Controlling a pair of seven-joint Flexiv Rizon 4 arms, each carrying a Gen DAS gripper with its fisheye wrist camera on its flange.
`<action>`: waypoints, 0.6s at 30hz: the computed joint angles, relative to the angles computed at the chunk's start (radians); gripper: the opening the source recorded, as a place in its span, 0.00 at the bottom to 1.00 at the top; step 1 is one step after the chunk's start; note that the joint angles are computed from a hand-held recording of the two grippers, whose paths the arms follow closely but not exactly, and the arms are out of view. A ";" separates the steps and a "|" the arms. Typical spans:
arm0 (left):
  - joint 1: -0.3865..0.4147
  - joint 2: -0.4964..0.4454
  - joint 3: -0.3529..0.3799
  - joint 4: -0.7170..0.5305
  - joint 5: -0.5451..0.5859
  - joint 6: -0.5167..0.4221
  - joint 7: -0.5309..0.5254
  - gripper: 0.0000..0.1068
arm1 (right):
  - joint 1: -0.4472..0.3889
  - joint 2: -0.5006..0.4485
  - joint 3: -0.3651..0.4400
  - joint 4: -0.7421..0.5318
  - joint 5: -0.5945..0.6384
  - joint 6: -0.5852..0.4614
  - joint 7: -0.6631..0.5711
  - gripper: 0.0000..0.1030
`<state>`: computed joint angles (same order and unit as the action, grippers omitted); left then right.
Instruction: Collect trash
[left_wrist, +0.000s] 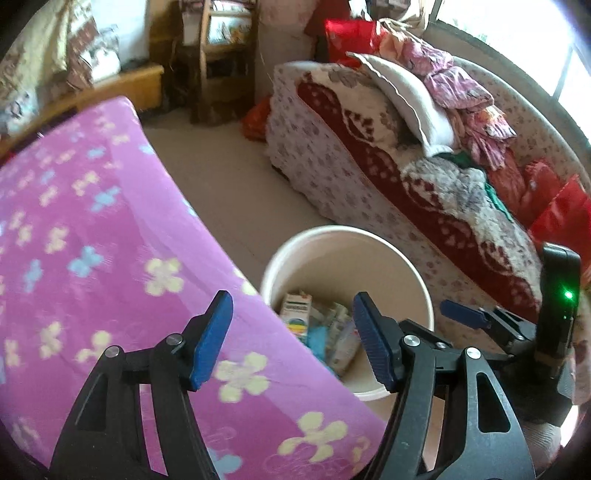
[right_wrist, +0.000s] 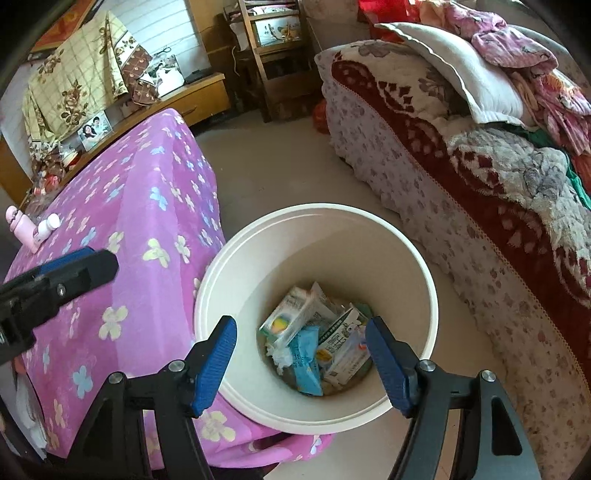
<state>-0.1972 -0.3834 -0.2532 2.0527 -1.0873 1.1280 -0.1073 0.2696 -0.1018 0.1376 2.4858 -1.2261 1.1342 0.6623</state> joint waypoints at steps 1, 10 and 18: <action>0.003 0.007 -0.004 0.007 -0.021 0.008 0.016 0.62 | 0.007 0.004 0.005 -0.002 -0.002 -0.015 0.013 0.68; -0.028 0.057 0.005 0.057 -0.221 0.142 0.166 0.62 | 0.074 0.033 0.054 -0.036 0.050 -0.154 0.059 0.68; -0.090 0.134 0.075 0.079 -0.463 0.147 0.374 0.62 | 0.160 0.085 0.118 -0.085 0.108 -0.376 0.096 0.68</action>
